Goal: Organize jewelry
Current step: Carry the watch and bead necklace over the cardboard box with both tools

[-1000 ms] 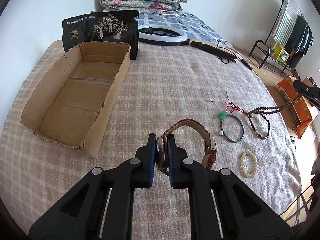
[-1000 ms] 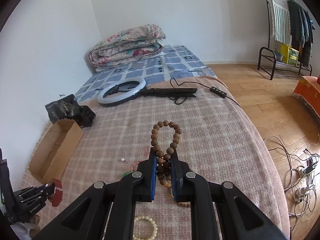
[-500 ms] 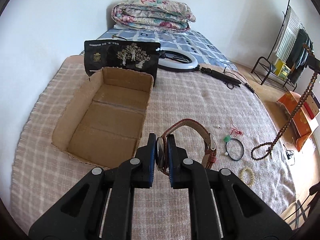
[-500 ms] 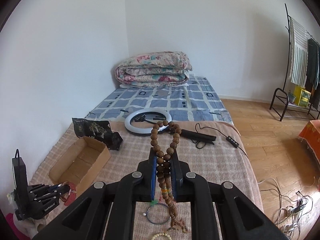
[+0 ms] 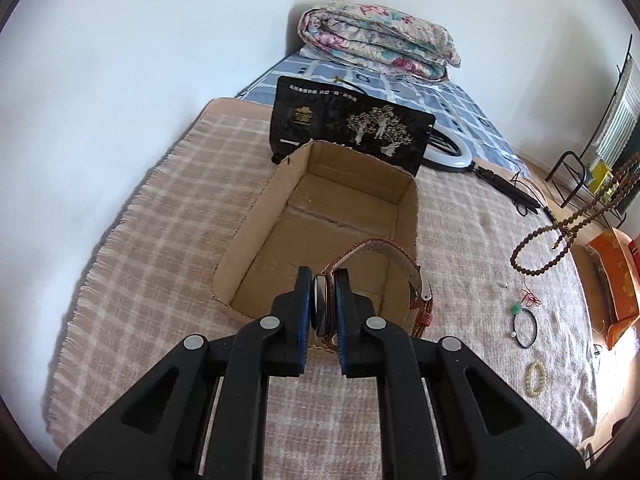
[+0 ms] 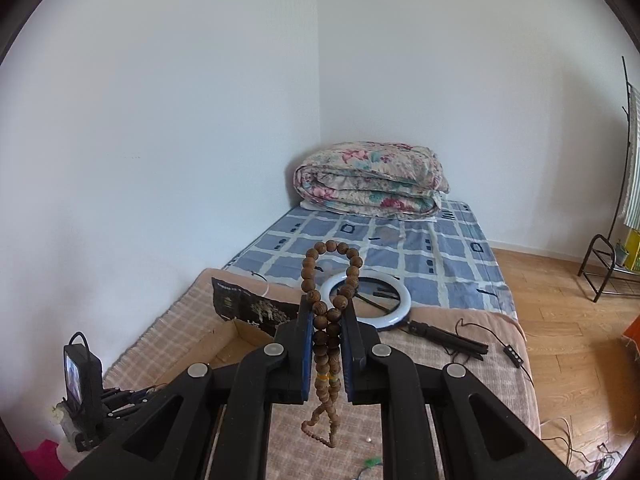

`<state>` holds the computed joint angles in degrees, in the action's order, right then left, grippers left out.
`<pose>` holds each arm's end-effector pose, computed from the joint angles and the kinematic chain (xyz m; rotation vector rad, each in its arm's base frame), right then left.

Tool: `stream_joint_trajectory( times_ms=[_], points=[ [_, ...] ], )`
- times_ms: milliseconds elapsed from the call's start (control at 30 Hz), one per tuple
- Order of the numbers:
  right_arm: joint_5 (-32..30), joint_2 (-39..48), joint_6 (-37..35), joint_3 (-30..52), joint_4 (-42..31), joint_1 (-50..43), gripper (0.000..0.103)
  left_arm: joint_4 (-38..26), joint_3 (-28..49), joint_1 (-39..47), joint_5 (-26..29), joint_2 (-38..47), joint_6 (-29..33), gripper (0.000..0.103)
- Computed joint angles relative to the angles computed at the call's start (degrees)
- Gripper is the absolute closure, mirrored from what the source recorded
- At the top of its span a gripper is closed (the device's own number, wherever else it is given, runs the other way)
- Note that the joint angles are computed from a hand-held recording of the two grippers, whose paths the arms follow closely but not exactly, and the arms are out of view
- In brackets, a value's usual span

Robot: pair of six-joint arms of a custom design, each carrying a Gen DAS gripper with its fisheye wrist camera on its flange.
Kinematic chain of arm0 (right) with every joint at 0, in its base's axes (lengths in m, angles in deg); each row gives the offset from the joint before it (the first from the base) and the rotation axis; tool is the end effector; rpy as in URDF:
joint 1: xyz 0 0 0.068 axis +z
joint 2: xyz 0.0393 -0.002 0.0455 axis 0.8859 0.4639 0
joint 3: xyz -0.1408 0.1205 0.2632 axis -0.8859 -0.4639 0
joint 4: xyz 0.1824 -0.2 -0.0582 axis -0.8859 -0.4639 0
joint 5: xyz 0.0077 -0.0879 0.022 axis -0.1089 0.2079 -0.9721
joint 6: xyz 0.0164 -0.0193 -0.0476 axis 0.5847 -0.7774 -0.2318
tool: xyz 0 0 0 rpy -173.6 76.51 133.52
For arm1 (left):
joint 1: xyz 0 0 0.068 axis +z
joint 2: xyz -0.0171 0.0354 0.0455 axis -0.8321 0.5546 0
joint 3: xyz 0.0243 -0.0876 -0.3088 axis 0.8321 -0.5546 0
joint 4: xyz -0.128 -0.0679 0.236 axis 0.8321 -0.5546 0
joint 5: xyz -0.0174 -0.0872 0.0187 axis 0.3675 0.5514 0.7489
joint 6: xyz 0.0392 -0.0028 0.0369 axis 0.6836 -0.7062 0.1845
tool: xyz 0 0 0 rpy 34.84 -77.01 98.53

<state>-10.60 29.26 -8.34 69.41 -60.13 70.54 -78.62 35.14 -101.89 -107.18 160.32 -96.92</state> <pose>0.3208 0.0581 0.4921 -0.5680 2.0591 0.3295 0.2111 -0.1874 0.2983 -0.5471 2.3702 -0.0155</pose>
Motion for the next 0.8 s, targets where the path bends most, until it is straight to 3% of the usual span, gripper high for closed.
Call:
stream_joint_trajectory(
  times_ms=[400,800],
  points=[
    [4.2,7.7,4.3,6.1,1.5,11.8,0.093,2.7,-5.4,4.0,2.7,-2.9,1.4,0.094],
    [3.8,16.4,6.8,10.6,3.6,16.6,0.093,7.4,-7.8,9.5,6.6,-1.8,3.8,0.094]
  ],
)
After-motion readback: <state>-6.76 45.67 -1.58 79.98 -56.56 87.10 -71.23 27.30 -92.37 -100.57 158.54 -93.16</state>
